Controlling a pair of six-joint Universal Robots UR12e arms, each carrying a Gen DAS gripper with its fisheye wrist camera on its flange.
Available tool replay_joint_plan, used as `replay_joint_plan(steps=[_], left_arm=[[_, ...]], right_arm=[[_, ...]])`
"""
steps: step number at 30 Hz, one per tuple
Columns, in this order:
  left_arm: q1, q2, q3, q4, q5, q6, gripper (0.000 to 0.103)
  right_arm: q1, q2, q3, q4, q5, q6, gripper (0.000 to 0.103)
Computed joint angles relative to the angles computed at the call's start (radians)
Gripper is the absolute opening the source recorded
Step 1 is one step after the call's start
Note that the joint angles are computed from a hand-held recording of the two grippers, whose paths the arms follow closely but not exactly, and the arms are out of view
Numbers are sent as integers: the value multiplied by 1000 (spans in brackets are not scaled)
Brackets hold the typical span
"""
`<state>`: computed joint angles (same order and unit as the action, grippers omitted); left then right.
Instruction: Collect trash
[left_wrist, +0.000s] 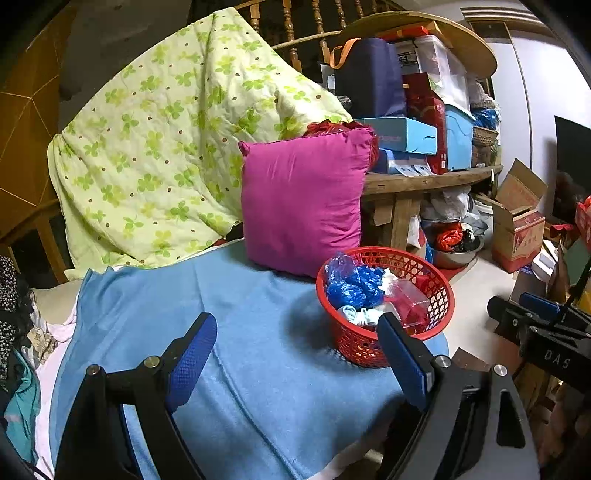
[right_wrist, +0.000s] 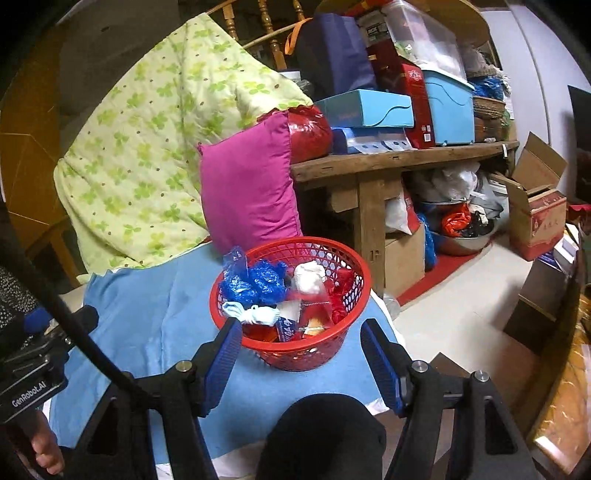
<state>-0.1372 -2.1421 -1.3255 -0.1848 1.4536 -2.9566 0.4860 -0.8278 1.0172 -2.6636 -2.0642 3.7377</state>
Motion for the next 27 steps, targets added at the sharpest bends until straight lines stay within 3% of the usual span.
replay_joint_plan(steps=[4,27], left_arm=[[-6,8,-12,10,21,3,89],[-15,25,-32,21,45,-9,89]], right_arm=[[8,-5,8,-12,-50,-1,70],[13,-3,15,-66,-40,-13,70]])
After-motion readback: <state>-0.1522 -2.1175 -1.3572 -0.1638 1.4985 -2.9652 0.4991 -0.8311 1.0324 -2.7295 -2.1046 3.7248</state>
